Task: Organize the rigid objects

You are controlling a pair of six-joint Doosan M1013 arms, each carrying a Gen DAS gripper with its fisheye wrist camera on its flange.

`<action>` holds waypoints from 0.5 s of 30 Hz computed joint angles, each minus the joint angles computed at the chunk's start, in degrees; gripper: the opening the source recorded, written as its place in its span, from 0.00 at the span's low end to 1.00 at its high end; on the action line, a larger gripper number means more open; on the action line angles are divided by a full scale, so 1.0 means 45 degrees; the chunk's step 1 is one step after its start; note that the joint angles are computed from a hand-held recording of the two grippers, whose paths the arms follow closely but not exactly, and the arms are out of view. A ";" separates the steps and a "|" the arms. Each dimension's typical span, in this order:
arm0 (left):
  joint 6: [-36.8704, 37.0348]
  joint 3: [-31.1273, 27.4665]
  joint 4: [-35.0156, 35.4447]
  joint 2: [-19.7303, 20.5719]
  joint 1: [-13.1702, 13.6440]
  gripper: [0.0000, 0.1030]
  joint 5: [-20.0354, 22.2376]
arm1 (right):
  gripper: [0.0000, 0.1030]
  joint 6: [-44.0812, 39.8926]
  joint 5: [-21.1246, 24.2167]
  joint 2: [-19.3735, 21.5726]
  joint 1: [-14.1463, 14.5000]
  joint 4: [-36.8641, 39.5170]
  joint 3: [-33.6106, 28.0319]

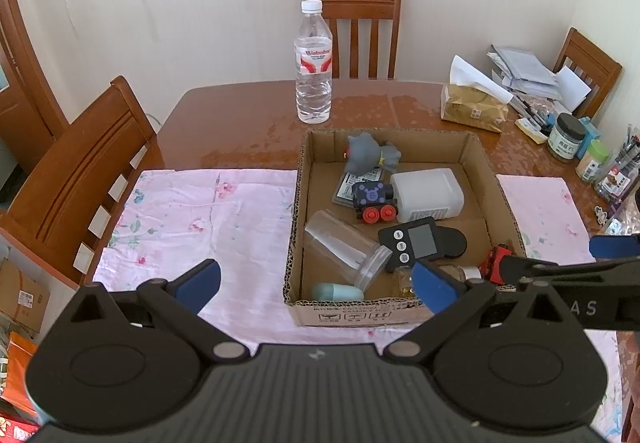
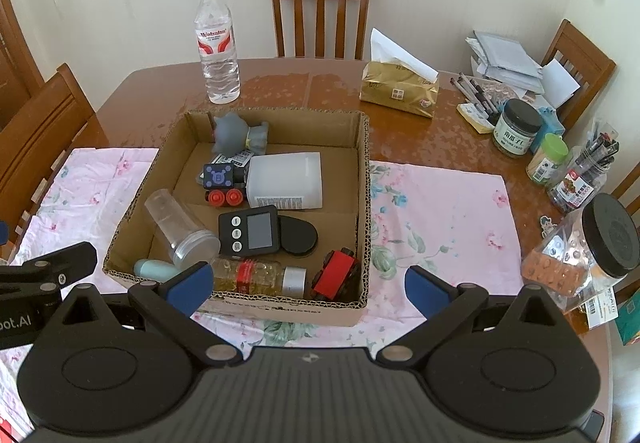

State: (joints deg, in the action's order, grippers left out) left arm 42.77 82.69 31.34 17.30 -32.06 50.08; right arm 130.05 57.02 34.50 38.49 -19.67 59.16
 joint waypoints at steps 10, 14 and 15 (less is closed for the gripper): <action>-0.0072 0.0037 0.0046 -0.0062 -0.0011 0.99 -0.0013 | 1.00 0.0040 -0.0034 -0.0038 0.0051 -0.0116 0.0027; -0.0112 0.0048 0.0119 -0.0088 -0.0032 0.99 0.0013 | 1.00 0.0052 -0.0032 -0.0057 0.0063 -0.0131 0.0042; -0.0111 0.0057 0.0099 -0.0099 -0.0027 0.99 0.0010 | 1.00 0.0034 -0.0060 -0.0070 0.0065 -0.0112 0.0056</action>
State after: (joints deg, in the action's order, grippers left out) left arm 42.27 82.95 31.79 16.85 -32.18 50.12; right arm 130.20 56.75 34.19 38.78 -20.18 59.41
